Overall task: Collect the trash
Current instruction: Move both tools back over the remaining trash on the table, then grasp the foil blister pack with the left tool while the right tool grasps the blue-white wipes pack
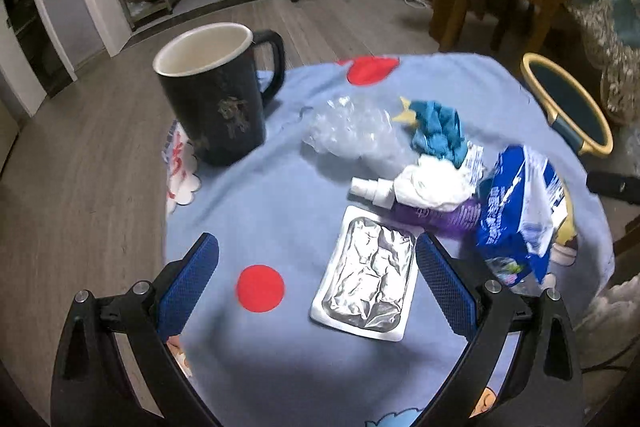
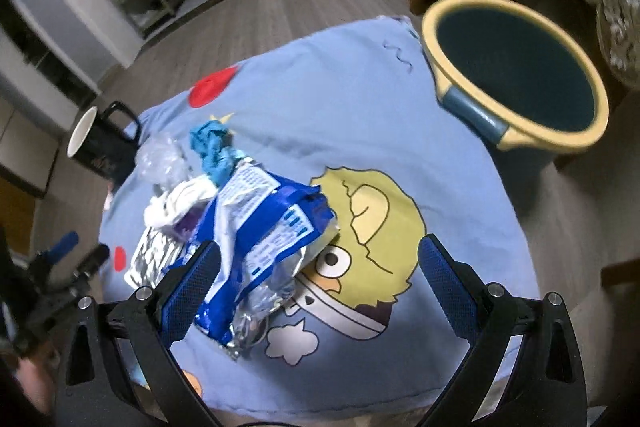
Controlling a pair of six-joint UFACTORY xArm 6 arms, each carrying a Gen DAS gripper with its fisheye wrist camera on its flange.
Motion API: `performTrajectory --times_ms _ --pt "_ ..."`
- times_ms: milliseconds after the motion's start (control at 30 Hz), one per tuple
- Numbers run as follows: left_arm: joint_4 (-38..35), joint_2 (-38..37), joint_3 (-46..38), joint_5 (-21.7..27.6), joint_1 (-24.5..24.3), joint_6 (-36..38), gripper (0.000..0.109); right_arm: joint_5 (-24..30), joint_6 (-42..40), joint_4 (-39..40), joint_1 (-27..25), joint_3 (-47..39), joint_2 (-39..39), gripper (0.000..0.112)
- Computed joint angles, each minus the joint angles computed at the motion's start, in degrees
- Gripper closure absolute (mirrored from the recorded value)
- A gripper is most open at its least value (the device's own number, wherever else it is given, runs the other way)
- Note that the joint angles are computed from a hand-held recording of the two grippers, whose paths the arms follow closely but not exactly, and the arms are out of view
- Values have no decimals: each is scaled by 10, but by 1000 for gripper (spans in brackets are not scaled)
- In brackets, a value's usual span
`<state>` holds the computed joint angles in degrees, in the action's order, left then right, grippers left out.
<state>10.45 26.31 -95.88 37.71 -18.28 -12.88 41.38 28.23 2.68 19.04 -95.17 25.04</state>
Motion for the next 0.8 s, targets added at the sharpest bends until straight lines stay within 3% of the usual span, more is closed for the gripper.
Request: performTrajectory --times_ms 333,500,800 --pt "-35 38 -21 27 -2 40 12 63 15 -13 3 -46 38 14" --pt "-52 53 -33 37 -7 58 12 67 12 -5 4 -47 39 17" --pt "-55 66 -37 34 -17 74 12 86 -7 8 5 -61 50 33"
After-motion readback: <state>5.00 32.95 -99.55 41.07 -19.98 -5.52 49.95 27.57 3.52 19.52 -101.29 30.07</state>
